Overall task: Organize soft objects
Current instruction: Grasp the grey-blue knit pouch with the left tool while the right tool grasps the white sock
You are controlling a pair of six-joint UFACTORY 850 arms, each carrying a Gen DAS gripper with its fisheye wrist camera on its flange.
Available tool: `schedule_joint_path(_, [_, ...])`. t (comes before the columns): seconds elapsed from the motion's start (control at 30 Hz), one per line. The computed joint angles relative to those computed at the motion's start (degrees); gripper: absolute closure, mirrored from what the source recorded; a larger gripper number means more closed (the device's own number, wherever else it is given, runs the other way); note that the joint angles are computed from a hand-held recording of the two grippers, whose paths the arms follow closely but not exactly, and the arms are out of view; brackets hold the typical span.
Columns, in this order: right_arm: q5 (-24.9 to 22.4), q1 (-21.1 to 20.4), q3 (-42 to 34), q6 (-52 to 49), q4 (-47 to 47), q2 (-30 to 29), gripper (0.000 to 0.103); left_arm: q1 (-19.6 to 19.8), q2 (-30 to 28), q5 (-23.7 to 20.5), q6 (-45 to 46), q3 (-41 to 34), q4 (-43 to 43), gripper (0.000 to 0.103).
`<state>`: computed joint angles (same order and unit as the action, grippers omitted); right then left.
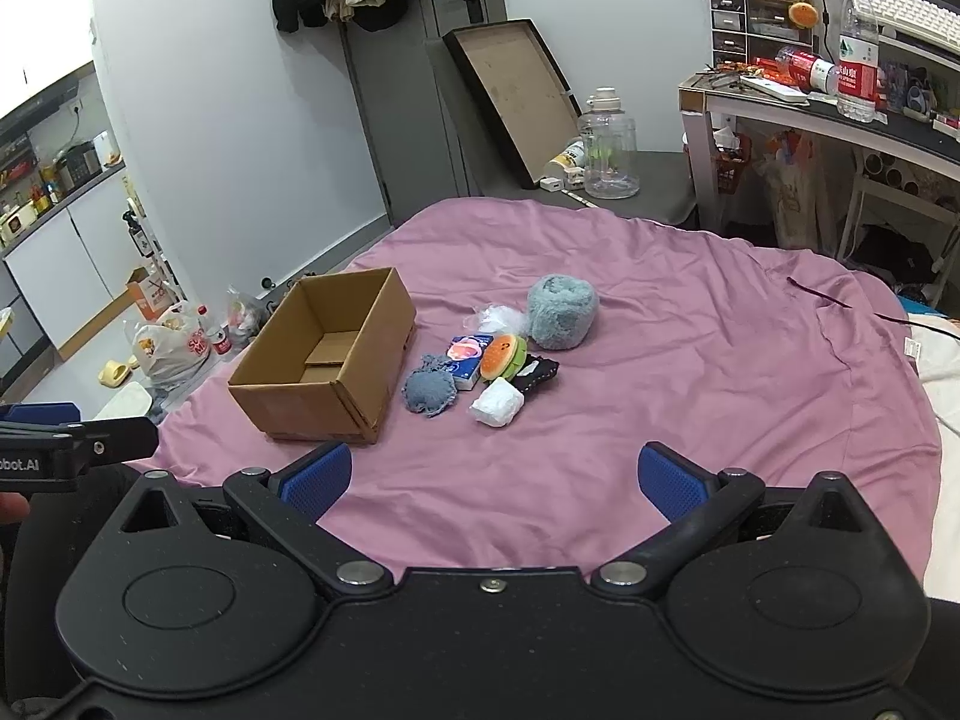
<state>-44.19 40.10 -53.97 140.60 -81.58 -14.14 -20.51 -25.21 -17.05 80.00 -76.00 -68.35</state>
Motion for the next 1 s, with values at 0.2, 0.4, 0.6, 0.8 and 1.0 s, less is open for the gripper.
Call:
schedule_joint_path(0.2, [2.0,-1.1,0.2,0.9,-0.9,1.3,0.000,0.0,-1.3,-1.2,-0.7,-1.7,-1.0,0.001])
schedule_joint_path(0.4, [3.2,-3.1,0.1,-2.5,-0.9,3.7,0.000,-0.4,-3.4,-1.4,-1.3,-4.4,-1.7,0.002])
schedule_joint_path(0.6, [6.0,-6.3,0.5,-4.2,-2.4,5.1,0.000,-1.2,-6.3,-0.5,-5.8,-7.9,0.4,0.003])
schedule_joint_path(0.8, [9.6,-10.1,0.6,-2.7,-3.2,4.6,0.000,-2.3,-9.3,0.3,-12.5,-11.3,5.8,0.003])
schedule_joint_path(1.0, [12.7,-12.6,1.3,7.7,-6.7,3.3,0.000,-3.9,-12.8,0.1,-19.1,-15.4,11.1,0.005])
